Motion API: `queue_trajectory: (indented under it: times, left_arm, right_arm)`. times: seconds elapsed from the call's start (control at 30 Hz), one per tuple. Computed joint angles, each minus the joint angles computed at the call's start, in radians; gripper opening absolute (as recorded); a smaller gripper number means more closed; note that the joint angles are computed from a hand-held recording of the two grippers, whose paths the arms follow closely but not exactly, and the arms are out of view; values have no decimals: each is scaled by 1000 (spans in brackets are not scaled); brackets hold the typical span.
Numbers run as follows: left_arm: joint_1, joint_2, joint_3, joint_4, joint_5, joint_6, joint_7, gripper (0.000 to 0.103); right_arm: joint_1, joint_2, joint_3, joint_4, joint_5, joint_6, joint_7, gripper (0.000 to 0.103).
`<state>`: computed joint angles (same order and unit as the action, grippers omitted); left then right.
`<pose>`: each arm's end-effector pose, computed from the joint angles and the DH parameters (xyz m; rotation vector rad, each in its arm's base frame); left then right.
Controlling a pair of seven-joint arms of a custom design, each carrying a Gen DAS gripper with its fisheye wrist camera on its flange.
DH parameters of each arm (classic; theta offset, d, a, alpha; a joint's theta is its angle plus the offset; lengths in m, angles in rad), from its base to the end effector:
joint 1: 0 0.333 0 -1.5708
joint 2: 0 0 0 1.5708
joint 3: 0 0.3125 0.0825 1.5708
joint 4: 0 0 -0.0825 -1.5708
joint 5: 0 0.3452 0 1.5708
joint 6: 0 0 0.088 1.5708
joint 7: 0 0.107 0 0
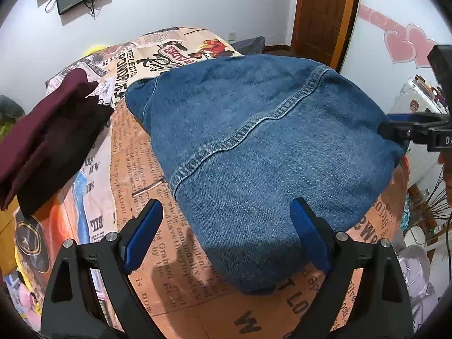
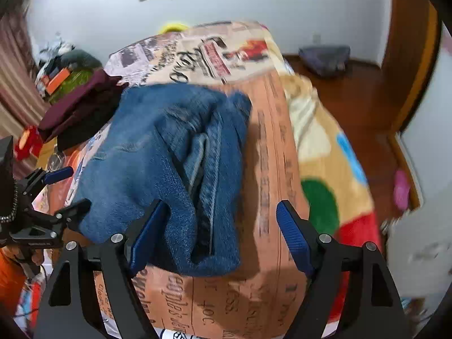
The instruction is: Fold large clothes
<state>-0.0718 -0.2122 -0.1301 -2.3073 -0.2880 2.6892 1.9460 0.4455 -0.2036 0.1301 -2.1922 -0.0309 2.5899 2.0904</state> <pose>0.4787 -0.0922 0.5132 -1.5412 2.2305 -0.7149 0.4168 0.2764 0.5517 -1.8833 1.7335 -0.2502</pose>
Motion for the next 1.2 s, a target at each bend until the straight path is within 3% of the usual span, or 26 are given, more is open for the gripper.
queue_trajectory:
  times: [0.1,0.27,0.33,0.47,0.57,0.7,0.8,0.93,1.03,1.2]
  left_arm:
    - [11,-6,-15,-9,40,19,-35,92]
    - [22,-22,-29,-20,107,40,-78,92]
    - [20,-26,-29,-26,118,51,-82,92]
    - [22,-28,-34,-28,143,55,-106,92]
    - [14,-25,-24,-20,131,45,-100,92]
    - [-13,-9,23,25,6,-24,-42,92]
    - [-10,29,56,87,-109,-101,-4,92]
    - [31,126,79,204,-242,-260,16,92]
    - [77,218,89,307,-381,-424,33,92]
    - [147,330,64,406,-518,-573,58,92]
  right_arm:
    - [6,-8,-4,1,31,3,5,78]
    - [7,24,12,124,-11,-72,-21,79]
    - [7,38,19,158,-36,-64,-33,80]
    - [17,112,25,263,-44,-76,-100,80]
    - [17,187,23,345,-13,-137,-164,80]
    - [3,244,19,393,-21,-219,-162,80]
    - [-24,240,7,360,71,-231,-204,80]
    - [-68,211,-13,272,380,-193,-352,87]
    - [-83,210,-22,238,556,-189,-441,94]
    - [-95,235,-19,266,650,-226,-538,97]
